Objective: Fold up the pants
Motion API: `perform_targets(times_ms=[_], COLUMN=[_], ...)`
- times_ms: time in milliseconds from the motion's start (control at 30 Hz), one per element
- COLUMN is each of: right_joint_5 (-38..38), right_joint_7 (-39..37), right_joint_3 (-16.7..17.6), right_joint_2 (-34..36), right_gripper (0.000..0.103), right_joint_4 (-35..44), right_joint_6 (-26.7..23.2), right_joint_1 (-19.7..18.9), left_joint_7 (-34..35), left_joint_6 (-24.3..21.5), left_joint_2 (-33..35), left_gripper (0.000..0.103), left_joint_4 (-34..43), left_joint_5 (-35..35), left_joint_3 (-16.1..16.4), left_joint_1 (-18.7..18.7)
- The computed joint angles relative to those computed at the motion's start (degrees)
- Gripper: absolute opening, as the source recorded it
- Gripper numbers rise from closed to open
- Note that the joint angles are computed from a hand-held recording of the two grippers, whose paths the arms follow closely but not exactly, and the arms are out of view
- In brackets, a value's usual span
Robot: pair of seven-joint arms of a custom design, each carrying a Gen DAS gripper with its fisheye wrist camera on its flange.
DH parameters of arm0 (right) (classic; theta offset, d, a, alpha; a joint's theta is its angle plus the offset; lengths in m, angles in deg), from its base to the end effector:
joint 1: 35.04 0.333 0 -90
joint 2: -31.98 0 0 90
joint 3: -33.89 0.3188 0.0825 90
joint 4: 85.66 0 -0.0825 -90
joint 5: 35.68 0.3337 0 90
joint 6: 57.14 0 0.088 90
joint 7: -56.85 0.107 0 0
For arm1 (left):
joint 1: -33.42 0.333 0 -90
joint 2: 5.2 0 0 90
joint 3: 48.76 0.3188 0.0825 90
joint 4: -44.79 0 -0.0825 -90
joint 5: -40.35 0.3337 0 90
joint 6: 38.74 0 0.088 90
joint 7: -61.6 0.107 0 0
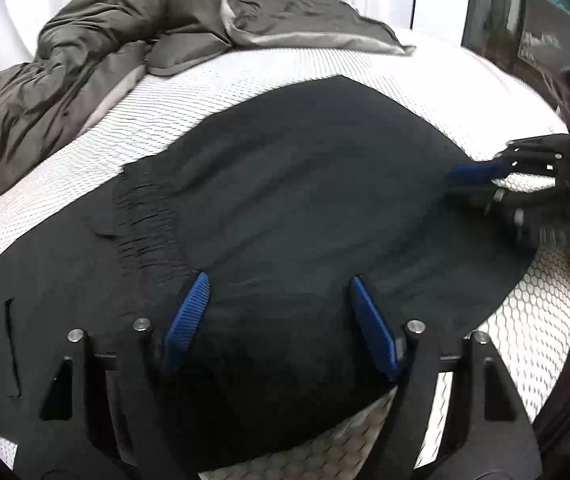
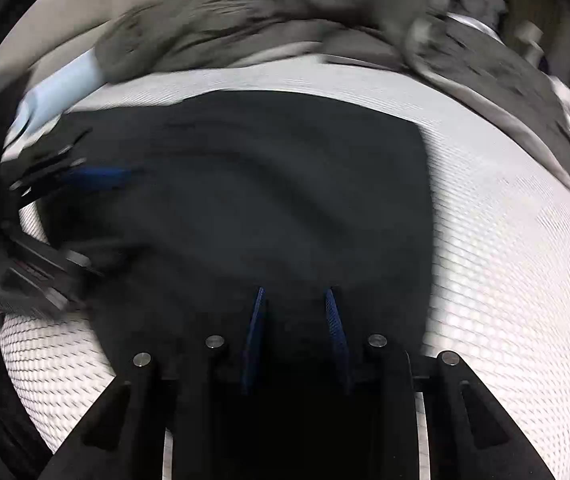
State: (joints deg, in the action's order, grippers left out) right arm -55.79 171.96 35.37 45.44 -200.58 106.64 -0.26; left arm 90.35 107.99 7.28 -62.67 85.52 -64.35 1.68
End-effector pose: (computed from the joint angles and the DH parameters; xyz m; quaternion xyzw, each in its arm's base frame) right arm 0.4725 0.3685 0.4426 -0.8161 0.4850 -0.1659 0.2671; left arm 0.4100 -0.4426 0.4768 -0.5574 0.7577 -0.2623 0.2153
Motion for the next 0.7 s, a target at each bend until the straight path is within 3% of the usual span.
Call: perform_targets(times_ms=[100,200,267,367,467,533,600,700], right_joint_5=[-12.5,-6.8,-4.9,-4.7,-2.9,-9.2,-15.8,-11.6], right_joint_7=[11.5,8.6,5.9,4.4,3.0,9.7,16.7,16.5], right_joint_3=[-5.2,-0.6,1.1,-0.5,-0.7,-5.3,-7.5,-4.0], right_joint_2=[-2.4,-2.9,-2.0,4.2,6.1,4.5,3.4,1.7], right_gripper=[0.032,0.032,0.039,0.042,0.042,0.042,0.045,0.045], right_joint_4=[-1.1,-2.0,-0.9,7.4,9.8,9.9,9.5,7.0], right_joint_6=[-3.9,1.1,3.8,-1.5,-5.9,-11.0,-15.4,-9.5], right_joint_1=[3.4,-0.3,-0.9,2.4,1.9,5.1,6.6,2.1], left_joint_7=[-2.0,-1.2,1.7,7.8,7.1,4.0,3.1,2.6], left_joint_6=[-2.5,0.7,0.4,-3.2,-3.4,-5.8,-3.9,-1.2], left_joint_2=[-1.7,-1.9,0.5,5.4,5.1,4.1,2.8,2.7], left_gripper=[0.071,0.071,0.071,0.07,0.07,0.078,0.078,0.078], left_joint_4=[-1.0,-0.3,3.0,8.2,7.9,7.1,5.5,6.1], left_joint_5=[1.7,2.7,0.3,-6.3,-4.7,-2.0,-2.7,-2.9], left_joint_3=[-0.2,-0.2,-0.3,-0.2,1.4,2.3,1.9,2.2], left_joint_1=[-0.8,0.2,1.0,2.0,0.3,-1.2,-0.2,1.2])
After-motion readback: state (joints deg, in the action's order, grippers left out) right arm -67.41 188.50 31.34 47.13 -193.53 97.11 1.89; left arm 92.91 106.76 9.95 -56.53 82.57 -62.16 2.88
